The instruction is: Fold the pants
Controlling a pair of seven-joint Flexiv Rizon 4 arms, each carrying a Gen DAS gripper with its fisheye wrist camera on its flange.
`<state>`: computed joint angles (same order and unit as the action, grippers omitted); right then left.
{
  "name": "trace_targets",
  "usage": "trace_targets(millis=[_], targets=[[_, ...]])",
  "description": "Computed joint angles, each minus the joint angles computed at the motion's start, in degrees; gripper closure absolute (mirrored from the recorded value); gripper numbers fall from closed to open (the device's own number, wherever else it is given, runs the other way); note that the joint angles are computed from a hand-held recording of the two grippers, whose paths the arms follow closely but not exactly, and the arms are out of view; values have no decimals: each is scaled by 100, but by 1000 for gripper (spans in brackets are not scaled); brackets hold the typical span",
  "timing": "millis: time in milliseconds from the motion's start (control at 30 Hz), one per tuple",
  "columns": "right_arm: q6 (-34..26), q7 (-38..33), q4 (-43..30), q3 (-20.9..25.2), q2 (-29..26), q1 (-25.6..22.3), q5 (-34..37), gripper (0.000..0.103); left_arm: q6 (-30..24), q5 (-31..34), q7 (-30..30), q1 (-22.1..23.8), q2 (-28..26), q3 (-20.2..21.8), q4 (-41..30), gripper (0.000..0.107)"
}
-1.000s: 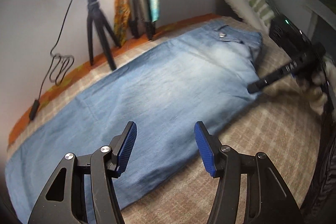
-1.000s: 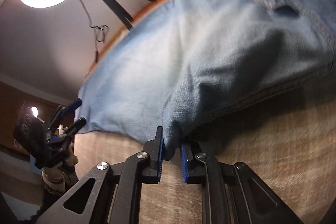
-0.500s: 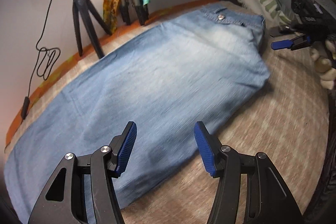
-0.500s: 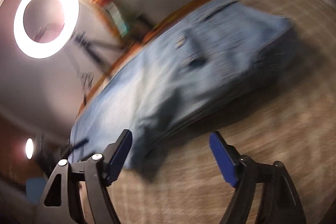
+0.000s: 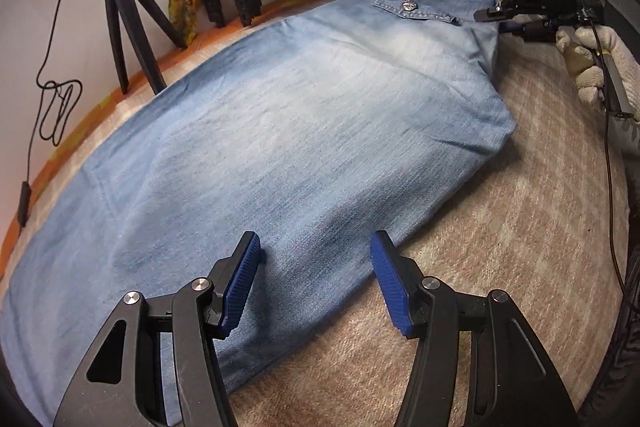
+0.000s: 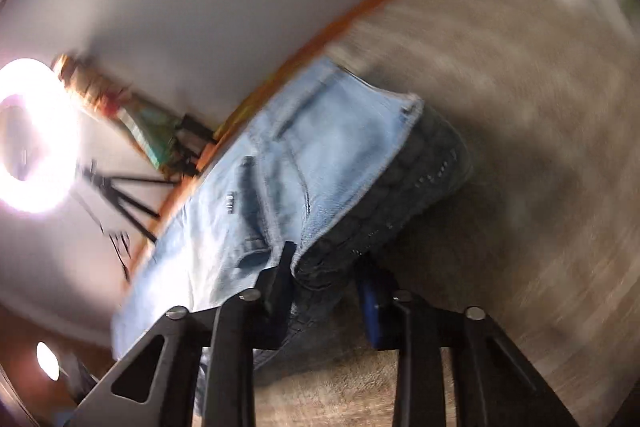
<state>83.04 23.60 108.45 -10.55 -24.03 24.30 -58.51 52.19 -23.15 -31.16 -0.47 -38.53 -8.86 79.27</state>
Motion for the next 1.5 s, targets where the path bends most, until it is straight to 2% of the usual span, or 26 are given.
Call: trace_targets(millis=[67, 200, 267, 367, 467, 600, 667, 800, 1000, 1300, 1500], targets=[[-1109, -1034, -225, 355, 144, 1, 188, 83, -48, -31, -12, 24, -16, -11, -18, 46], [-2304, -2484, -696, 961, -86, -135, 1111, 84, -247, -112, -75, 73, -61, -26, -106, 45], [-2606, -2669, -783, 938, -181, -46, 1137, 84, -244, -90, -77, 63, -35, -3, -84, 45], [-2596, -2514, -688, 891, -101, -12, 1096, 81, -179, -68, -83, 64, 41, 33, 11, 45], [-2827, -2663, -749, 980, -65, 7, 1237, 73, -38, -96, -131, 91, 122, 52, 107, 45], [-3150, -2388, -653, 1032, 182, 168, 1029, 59, 262, -380, -172, 237, 275, -51, 291, 45], [-3065, -2223, -630, 1100, 278, 214, 874, 56, 389, -571, -207, 323, 375, -102, 389, 44], [-2913, -1944, -721, 1181, 369, 344, 502, 49, 519, -874, -347, 478, 571, -105, 512, 35], [-2673, -1663, -1132, 1254, 243, 655, 57, 40, 796, -1289, -371, 705, 852, -82, 773, 35], [-2334, -1934, -2120, 1110, -562, 1239, 69, 39, 763, -2077, -286, 1337, 1266, 202, 1434, 35], [-2039, -2463, -2936, 1007, -1356, 1522, 688, 37, 776, -2604, -317, 1720, 1386, 421, 1788, 35]])
